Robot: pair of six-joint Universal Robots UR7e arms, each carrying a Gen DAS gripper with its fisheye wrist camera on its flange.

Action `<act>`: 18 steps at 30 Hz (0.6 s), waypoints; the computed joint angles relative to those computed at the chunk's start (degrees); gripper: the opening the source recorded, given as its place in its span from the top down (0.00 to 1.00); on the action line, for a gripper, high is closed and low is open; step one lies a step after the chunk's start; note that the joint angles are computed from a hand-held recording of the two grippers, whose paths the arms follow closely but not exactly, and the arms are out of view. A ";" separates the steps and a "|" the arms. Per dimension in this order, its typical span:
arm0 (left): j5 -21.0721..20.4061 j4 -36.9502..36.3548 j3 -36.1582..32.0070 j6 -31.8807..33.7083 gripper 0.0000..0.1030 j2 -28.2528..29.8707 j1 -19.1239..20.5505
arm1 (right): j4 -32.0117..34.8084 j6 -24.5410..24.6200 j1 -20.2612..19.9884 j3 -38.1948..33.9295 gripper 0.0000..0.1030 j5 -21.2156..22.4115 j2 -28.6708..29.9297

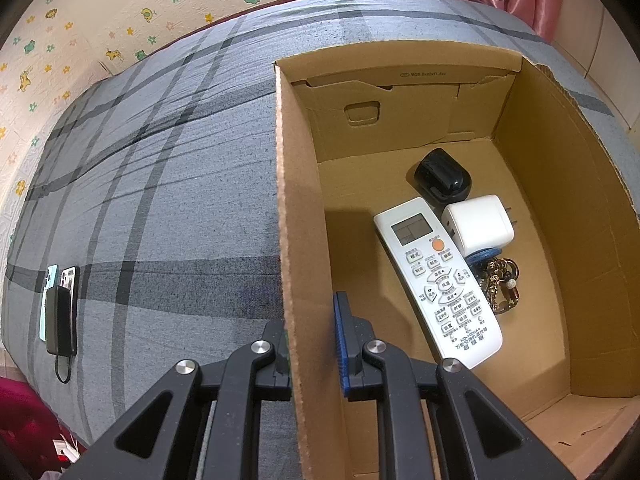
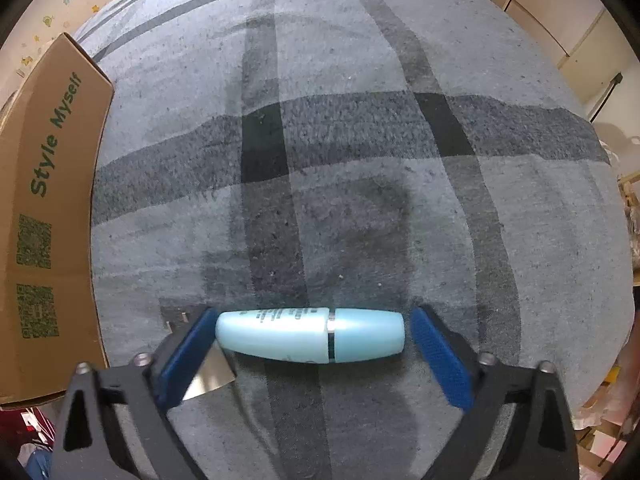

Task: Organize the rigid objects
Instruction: 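Close the right gripper around the light-blue bottle, then lift the bottle with the right gripper and carry it over the box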

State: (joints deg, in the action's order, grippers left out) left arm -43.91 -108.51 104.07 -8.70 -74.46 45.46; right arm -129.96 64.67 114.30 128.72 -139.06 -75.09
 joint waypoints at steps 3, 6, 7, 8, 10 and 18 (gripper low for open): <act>0.02 0.04 -0.04 -0.03 0.85 0.05 -0.02 | 0.77 0.41 0.36 -0.37 0.12 -0.10 0.07; -0.06 -0.04 -0.04 -0.03 0.85 0.07 0.03 | 1.57 0.48 1.01 -0.98 0.12 -0.58 0.11; -0.06 -0.02 -0.08 -0.03 0.85 0.09 0.02 | 1.84 0.65 1.28 -1.20 0.12 -0.80 0.12; -0.07 -0.06 -0.06 0.02 0.85 0.07 0.04 | 1.96 0.67 1.42 -1.51 0.12 -0.98 0.34; -0.13 -0.08 -0.08 0.06 0.85 0.08 0.10 | 3.24 0.92 1.93 -2.43 0.12 -1.52 0.47; -0.41 -0.28 -0.09 0.29 0.85 -0.03 0.33 | 7.32 2.40 3.94 -6.26 0.12 -2.92 1.65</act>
